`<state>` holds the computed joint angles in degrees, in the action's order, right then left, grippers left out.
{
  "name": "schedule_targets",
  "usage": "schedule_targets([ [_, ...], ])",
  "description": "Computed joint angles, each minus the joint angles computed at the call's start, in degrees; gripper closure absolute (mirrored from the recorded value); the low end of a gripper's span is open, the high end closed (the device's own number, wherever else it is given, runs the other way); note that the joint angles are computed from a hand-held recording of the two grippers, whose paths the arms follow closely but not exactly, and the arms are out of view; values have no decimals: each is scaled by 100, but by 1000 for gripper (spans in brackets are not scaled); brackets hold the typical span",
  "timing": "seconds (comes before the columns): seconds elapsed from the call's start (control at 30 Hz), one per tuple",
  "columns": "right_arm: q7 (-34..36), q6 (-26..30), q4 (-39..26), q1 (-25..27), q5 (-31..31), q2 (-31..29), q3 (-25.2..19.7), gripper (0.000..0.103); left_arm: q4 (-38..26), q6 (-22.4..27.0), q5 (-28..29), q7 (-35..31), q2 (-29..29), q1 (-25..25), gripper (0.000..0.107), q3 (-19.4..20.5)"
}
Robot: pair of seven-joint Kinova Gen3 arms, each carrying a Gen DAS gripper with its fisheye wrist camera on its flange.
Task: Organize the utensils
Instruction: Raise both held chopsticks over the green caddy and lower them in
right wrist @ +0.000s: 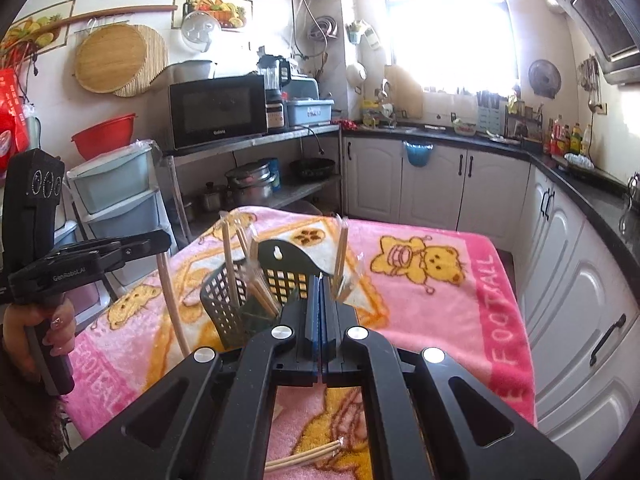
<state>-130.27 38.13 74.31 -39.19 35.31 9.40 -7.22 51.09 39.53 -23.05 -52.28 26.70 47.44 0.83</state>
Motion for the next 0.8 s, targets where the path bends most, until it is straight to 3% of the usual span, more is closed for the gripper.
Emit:
schedule_targets([
  [0.43,-266,33,-233,-160,487,-103,-30,102,-770,124,-211,-131,221,143,104,-181],
  [0.8,-223,26,-887,-218,621,66,23,102,-2363,769,-246,-609,879,209,104,-436],
])
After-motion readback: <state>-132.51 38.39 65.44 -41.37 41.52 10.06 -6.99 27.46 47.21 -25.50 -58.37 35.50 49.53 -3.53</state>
